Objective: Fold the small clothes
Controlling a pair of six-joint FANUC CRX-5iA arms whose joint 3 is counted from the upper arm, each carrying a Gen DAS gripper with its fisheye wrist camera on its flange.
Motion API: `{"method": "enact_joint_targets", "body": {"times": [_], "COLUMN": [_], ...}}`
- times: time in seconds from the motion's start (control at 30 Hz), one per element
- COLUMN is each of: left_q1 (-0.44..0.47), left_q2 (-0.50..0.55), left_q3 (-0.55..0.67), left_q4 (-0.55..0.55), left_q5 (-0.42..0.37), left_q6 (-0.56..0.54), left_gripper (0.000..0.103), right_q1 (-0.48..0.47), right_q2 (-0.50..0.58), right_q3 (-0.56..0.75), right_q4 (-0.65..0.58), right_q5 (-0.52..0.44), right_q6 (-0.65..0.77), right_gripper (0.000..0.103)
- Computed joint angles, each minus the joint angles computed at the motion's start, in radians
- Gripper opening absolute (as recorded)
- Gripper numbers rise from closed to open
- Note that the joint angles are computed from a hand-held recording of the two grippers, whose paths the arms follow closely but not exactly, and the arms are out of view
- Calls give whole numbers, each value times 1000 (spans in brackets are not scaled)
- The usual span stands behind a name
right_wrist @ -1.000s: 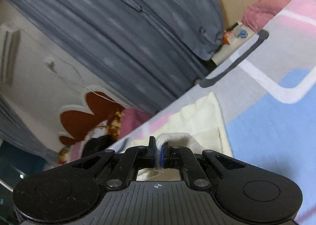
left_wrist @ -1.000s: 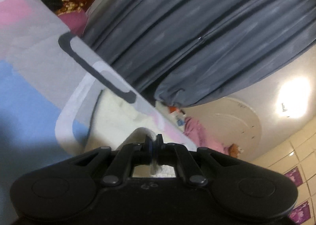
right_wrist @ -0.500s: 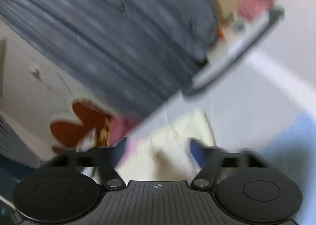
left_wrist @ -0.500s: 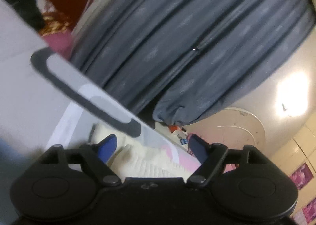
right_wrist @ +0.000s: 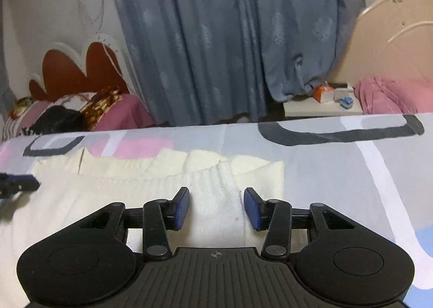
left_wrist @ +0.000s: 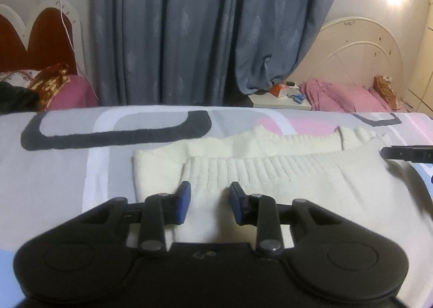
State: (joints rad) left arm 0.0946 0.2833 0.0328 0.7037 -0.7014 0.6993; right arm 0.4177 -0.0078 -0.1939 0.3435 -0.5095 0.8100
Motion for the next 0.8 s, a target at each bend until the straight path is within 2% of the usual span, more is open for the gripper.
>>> {"method": "enact_joint_targets", "body": {"times": [0.03, 0.07, 0.1, 0.13, 0.2, 0.27, 0.3, 0.33, 0.37, 0.43, 0.47, 0.53, 0.57, 0.63, 0.73, 0.77, 0.8], "left_q1": [2, 4, 8, 10, 8, 7, 2, -5, -6, -4, -5, -2, 1, 3, -14, -26, -43], "left_q2": [0, 4, 10, 14, 25, 16, 11, 9, 11, 23, 24, 34, 41, 42, 2, -22, -48], "left_q3": [-1, 0, 0, 0, 6, -4, -4, 2, 6, 22, 21, 26, 33, 31, -44, -92, -148], "left_q4": [10, 28, 43, 53, 61, 69, 39, 2, -7, -7, -6, 15, 18, 35, 105, 170, 288], "left_q5": [-2, -6, -10, -9, -4, 15, 38, 56, 52, 18, 21, 7, -3, 0, 90, 145, 199], "left_q6": [2, -3, -9, -11, 3, 9, 23, 41, 33, 22, 16, 4, 7, -24, -154, -228, -336], "left_gripper": [30, 30, 30, 30, 32, 41, 54, 58, 57, 48, 48, 31, 28, 8, 7, 7, 6], "right_q1": [0, -2, -5, -4, -6, -6, -6, -2, -1, -6, -9, -8, -7, -5, 0, 2, 1], "right_q2": [0, 6, 8, 8, 10, -1, -2, -9, -8, -4, -2, -2, -4, -11, -28, -36, -52], "right_q3": [-7, -4, -1, 4, 5, 6, 4, -19, -22, 0, 13, 13, 7, -9, -47, -63, -101], "right_q4": [-6, -13, -35, -43, -50, -56, -39, 21, 32, -41, -76, -73, -58, -25, 39, 71, 148], "right_q5": [6, 11, 14, 10, 14, 5, 5, 18, 16, 1, -6, -6, 1, 13, 48, 63, 101], "right_q6": [5, 13, 36, 46, 63, 81, 75, 27, 20, 77, 109, 108, 98, 77, 21, -5, -70], "right_gripper": [45, 41, 34, 21, 19, 18, 18, 19, 23, 24, 24, 23, 17, 6, 3, 2, 2]}}
